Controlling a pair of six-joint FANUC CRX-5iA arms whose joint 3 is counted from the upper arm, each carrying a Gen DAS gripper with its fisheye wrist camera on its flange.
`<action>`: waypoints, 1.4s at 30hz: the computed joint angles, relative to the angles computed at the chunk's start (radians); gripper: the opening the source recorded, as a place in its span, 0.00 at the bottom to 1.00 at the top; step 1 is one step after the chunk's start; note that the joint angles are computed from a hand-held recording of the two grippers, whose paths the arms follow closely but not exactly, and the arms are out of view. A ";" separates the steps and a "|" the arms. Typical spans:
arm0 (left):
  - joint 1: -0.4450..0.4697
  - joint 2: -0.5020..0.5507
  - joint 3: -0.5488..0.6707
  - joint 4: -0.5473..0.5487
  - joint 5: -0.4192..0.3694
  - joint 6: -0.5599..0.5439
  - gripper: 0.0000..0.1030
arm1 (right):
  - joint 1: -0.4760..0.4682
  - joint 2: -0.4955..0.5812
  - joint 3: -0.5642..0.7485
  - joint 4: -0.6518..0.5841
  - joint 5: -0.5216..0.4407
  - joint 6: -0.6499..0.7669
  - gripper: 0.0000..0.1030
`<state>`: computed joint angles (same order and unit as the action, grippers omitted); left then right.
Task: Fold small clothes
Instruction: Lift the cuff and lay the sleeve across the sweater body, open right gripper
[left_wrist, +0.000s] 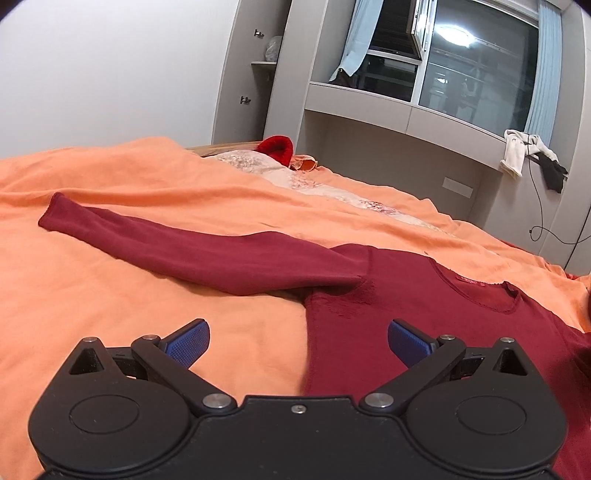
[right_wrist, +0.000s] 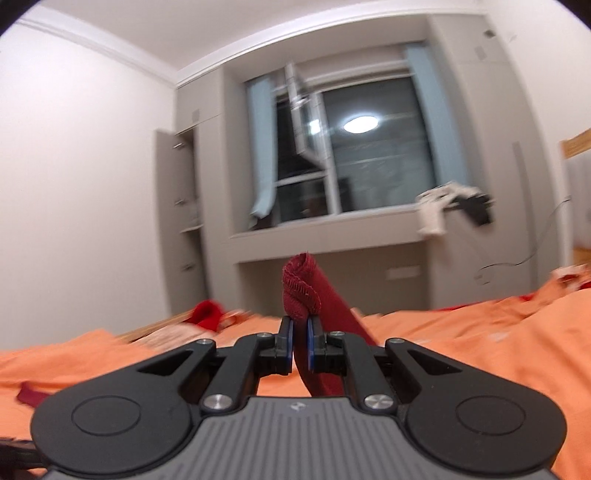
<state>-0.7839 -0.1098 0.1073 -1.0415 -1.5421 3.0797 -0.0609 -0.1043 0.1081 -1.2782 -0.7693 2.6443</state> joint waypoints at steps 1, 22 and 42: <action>0.001 0.000 -0.001 0.001 -0.001 0.000 1.00 | 0.026 0.004 -0.001 0.016 -0.006 0.002 0.08; 0.023 -0.048 -0.064 0.012 0.122 0.041 1.00 | 0.228 -0.020 -0.080 0.463 -0.351 -0.082 0.60; 0.158 0.050 -0.031 0.238 0.260 -0.285 1.00 | 0.136 -0.025 -0.247 0.826 0.245 -0.170 0.81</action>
<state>-0.6256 -0.0601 0.0767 -0.8035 -1.2819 2.7947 0.0749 -0.1292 -0.1391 -0.4523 -0.5241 2.4747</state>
